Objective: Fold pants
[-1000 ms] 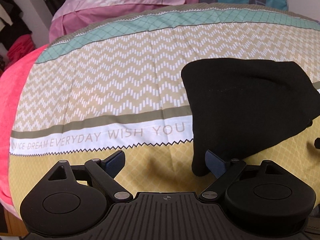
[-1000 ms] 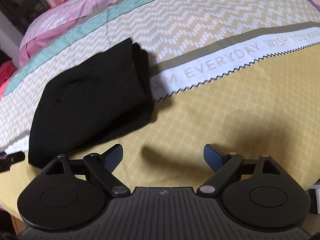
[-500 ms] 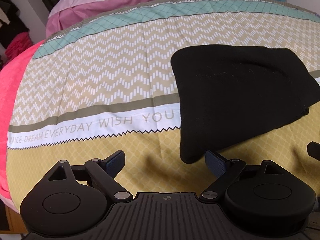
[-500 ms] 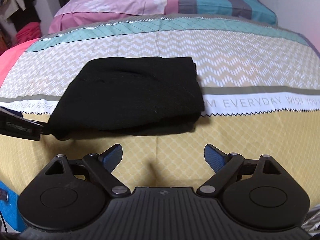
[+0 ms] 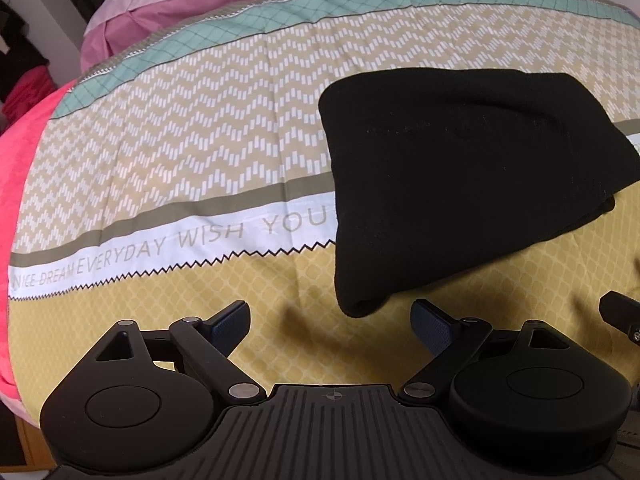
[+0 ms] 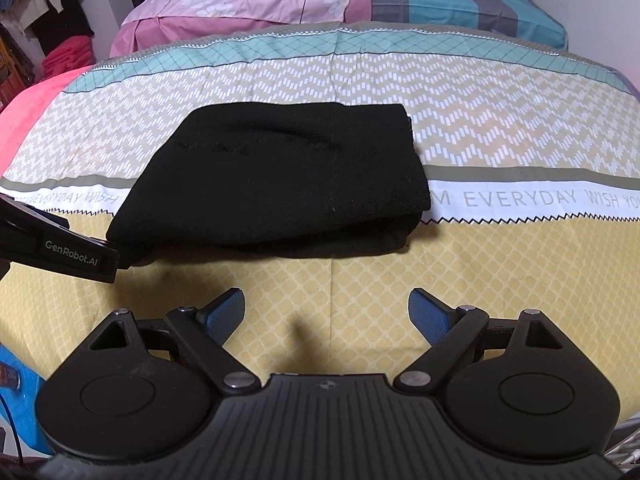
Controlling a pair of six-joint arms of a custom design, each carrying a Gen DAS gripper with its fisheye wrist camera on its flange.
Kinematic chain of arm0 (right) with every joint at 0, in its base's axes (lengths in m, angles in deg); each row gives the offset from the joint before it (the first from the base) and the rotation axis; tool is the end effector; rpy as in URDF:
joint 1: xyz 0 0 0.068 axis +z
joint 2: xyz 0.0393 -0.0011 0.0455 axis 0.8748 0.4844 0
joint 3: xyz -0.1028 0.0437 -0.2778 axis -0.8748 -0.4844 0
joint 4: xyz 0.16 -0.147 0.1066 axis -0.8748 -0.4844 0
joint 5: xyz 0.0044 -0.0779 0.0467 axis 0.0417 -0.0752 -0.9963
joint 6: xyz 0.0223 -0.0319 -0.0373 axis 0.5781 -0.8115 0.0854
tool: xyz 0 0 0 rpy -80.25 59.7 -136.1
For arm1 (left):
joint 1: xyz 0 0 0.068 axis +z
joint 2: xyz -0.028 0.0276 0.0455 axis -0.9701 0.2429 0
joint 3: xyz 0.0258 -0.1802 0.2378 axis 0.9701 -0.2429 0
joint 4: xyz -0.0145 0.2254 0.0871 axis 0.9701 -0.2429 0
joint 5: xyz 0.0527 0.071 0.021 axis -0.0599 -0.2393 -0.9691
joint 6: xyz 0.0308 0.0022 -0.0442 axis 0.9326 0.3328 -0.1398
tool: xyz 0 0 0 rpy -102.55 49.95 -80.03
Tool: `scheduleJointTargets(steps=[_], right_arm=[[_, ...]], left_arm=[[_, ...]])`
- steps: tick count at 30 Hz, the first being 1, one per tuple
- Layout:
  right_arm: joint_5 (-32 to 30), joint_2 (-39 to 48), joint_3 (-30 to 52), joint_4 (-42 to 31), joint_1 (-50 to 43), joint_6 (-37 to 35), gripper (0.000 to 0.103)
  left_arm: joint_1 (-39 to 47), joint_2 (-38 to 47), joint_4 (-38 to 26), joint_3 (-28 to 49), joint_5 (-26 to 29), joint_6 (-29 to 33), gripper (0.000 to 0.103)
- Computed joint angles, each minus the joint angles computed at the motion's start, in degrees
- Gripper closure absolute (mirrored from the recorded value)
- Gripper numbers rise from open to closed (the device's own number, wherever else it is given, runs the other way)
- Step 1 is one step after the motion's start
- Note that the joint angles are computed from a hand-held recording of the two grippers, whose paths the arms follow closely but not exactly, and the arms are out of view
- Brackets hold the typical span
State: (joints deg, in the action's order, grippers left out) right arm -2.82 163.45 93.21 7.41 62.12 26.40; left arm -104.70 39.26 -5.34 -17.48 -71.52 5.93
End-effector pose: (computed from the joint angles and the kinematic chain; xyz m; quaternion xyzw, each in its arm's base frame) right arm 0.2531 0.0106 0.1545 -0.0564 0.9565 0.0732 0.2768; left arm 0.2295 -0.1147 0.1670 0.0449 0.9823 0.0754 0.1654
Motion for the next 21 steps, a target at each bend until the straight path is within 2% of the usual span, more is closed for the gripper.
scheduleJointTargets(steps=[21], right_arm=[[-1.7,0.9,-1.0,-0.2,-1.0,-1.6,0.012]], left_arm=[[-3.2,1.3,-1.9,0.7,-0.9,-3.0,0.000]])
